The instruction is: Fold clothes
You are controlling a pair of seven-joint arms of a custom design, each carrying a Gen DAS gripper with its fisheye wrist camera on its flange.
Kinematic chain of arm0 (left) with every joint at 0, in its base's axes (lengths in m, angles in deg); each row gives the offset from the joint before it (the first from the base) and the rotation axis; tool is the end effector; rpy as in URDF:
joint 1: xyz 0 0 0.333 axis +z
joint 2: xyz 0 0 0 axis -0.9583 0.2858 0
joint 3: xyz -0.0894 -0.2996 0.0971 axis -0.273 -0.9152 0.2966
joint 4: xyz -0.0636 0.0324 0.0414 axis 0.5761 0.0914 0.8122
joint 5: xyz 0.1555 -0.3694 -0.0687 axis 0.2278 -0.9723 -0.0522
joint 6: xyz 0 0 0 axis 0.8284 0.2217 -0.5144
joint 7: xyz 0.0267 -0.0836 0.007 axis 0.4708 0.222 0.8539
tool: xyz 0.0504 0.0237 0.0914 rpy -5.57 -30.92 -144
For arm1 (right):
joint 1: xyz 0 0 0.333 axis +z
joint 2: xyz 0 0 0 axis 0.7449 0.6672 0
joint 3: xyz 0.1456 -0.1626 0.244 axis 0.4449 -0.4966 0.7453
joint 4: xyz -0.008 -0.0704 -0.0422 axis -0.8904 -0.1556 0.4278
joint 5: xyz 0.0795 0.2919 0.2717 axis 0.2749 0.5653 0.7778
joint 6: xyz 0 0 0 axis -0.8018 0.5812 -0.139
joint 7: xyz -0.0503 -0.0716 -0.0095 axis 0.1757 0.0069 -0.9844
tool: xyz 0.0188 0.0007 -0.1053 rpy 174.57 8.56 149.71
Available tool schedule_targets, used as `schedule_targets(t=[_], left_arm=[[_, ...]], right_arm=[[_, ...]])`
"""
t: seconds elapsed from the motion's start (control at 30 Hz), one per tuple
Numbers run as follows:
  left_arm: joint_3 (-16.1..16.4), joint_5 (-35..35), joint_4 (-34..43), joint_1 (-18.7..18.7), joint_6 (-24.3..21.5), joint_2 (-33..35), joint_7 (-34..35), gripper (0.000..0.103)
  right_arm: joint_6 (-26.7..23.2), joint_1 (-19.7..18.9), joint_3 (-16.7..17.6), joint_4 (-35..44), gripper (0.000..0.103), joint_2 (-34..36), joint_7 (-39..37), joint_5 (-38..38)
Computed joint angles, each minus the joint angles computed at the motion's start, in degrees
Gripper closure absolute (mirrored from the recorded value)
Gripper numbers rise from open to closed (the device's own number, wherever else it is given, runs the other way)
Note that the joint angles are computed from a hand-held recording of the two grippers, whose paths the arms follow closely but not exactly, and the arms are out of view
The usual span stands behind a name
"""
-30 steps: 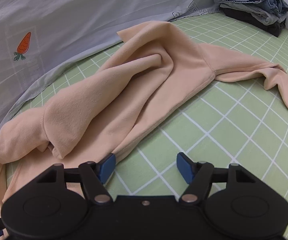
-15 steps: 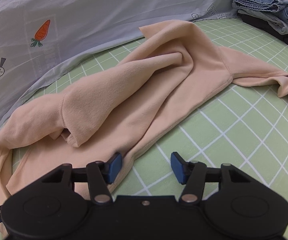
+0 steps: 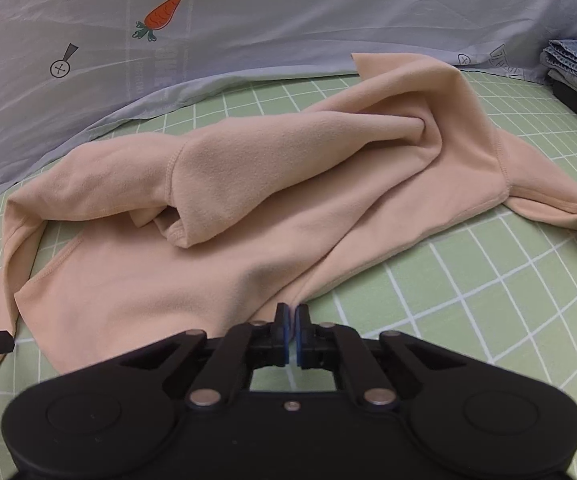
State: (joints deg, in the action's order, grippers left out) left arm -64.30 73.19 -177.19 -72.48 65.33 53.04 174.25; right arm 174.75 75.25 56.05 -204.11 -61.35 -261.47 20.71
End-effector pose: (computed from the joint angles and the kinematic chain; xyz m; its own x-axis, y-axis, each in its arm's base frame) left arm 0.4722 -0.0411 0.4679 -0.1637 -0.9849 0.0556 -0.8950 0.1246 -0.4283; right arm 0.3461 0.3116 0.4551 -0.4679 -0.8812 -0.0680 -0.7090 0.4201 -0.5664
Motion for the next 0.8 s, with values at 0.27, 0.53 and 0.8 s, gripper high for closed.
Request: schedule_targets(t=[0.27,0.53,0.8], left_arm=[[0.4,-3.4,-5.2,-3.0,-4.2,-9.3,2.2,0.044],[-3.6,-3.5,-9.8,-5.7,-6.6,-15.8,-1.0,0.044],[-6.8,2.0,-8.0,-4.9,-2.8,-12.3,-8.6,0.035]], right_arm=[[-10.1,2.1,0.1,-11.1,0.101,-16.0,-2.4,6.9],[-19.4,3.0,-0.9,-21.4,0.101,-32.2,-4.5,10.0],[-14.3,2.7,-2.0,-25.3,0.082,-38.0,-8.9,11.6]])
